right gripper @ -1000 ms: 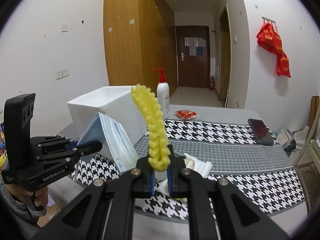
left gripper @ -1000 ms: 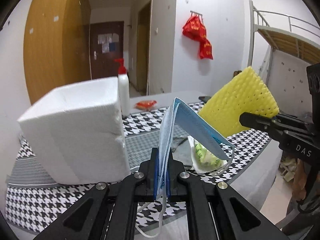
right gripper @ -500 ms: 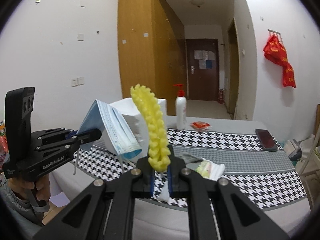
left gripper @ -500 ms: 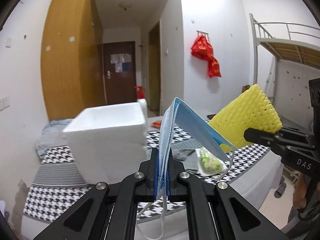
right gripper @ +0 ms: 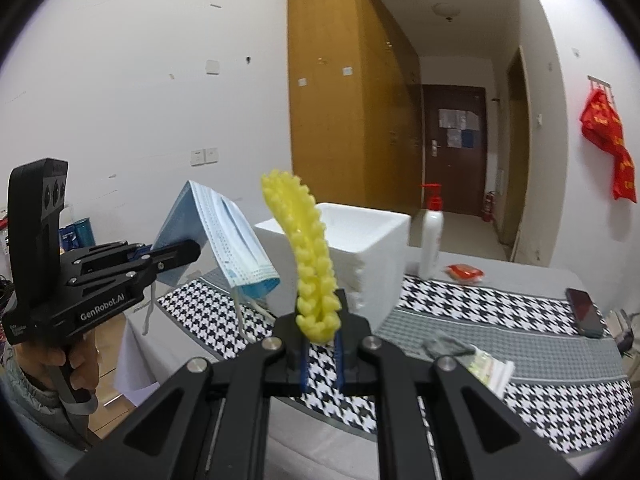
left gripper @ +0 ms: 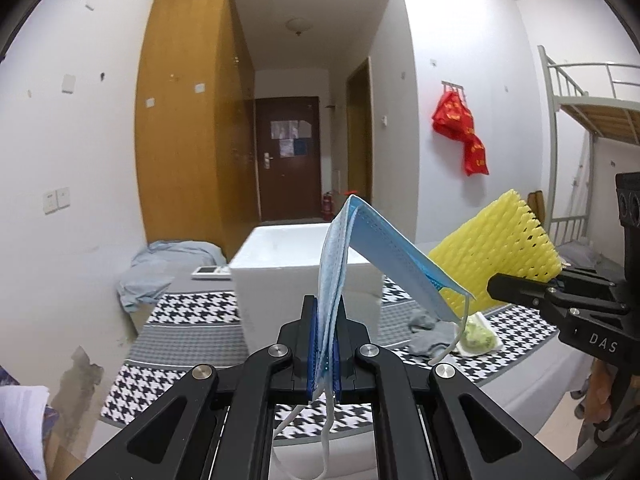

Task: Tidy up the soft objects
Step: 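Lift the blue mask with the left gripper while the right lifts the yellow sponge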

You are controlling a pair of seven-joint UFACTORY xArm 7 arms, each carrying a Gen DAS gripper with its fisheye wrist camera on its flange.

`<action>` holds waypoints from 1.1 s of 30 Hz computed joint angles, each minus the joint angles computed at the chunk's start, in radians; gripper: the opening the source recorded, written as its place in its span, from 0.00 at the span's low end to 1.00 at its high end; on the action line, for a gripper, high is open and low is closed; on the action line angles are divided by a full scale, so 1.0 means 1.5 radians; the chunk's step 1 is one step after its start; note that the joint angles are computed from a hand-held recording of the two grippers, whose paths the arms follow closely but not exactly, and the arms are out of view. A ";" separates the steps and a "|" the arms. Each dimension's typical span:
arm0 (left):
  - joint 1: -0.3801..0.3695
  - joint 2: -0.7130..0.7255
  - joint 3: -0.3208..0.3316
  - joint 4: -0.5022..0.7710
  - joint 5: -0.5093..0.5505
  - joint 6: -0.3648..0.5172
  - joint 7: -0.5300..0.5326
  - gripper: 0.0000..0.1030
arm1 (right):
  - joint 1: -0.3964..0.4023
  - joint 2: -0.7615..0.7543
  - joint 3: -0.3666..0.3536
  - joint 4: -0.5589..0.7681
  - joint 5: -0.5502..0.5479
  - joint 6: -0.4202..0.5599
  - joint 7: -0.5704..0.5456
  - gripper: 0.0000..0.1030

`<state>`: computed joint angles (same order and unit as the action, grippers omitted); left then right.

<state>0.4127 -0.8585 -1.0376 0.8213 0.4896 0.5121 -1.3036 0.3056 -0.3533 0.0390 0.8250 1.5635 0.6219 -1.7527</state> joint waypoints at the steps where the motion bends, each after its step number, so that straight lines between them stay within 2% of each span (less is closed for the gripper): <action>1: -0.001 -0.004 0.002 -0.001 0.001 0.007 0.000 0.06 | 0.002 0.006 0.002 0.007 -0.002 0.002 0.002 0.12; 9: -0.008 -0.015 0.029 -0.017 0.015 0.018 0.003 0.06 | 0.013 0.034 0.014 0.044 -0.015 0.006 0.020 0.12; 16: -0.010 0.004 0.058 -0.021 0.033 0.006 0.003 0.06 | 0.021 0.065 0.026 0.087 -0.027 -0.016 0.043 0.12; 23: -0.006 0.041 0.089 -0.009 0.062 -0.011 0.009 0.06 | 0.028 0.089 0.033 0.128 -0.051 -0.036 0.071 0.12; 33: 0.016 0.129 0.110 0.049 0.127 -0.020 0.017 0.06 | 0.025 0.145 0.039 0.205 -0.091 -0.057 0.125 0.12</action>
